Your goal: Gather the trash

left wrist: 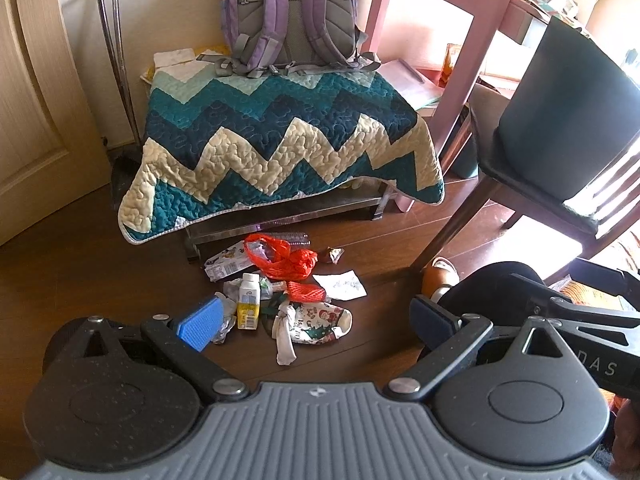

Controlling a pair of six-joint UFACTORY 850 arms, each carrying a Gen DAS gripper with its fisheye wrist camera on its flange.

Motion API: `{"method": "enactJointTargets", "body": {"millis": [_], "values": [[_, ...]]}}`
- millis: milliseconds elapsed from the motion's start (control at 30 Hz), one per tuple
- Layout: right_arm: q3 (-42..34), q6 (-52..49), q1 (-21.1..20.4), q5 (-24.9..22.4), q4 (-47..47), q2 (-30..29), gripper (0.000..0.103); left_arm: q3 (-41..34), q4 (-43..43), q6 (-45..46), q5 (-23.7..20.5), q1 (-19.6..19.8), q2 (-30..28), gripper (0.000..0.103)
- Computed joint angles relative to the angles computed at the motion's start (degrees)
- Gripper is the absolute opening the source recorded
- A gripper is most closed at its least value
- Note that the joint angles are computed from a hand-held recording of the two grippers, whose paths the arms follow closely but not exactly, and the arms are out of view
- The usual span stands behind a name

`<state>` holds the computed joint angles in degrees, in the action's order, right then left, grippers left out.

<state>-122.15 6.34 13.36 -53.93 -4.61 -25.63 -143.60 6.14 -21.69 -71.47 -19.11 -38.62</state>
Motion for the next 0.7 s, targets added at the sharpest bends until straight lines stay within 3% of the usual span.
{"method": "enactJointTargets", "body": {"millis": [433,700], "values": [[-1.8,-0.9,-0.1,-2.0,0.6,-0.8,0.081,-6.7,-0.1,-0.5,-2.9,-0.4,-3.8,0.1],[-4.9,-1.5,-0.4,-4.2,1.1,-3.1,0.081,-3.2,-0.2,-0.8,-1.3,-0.3,-2.1,0.1]]}}
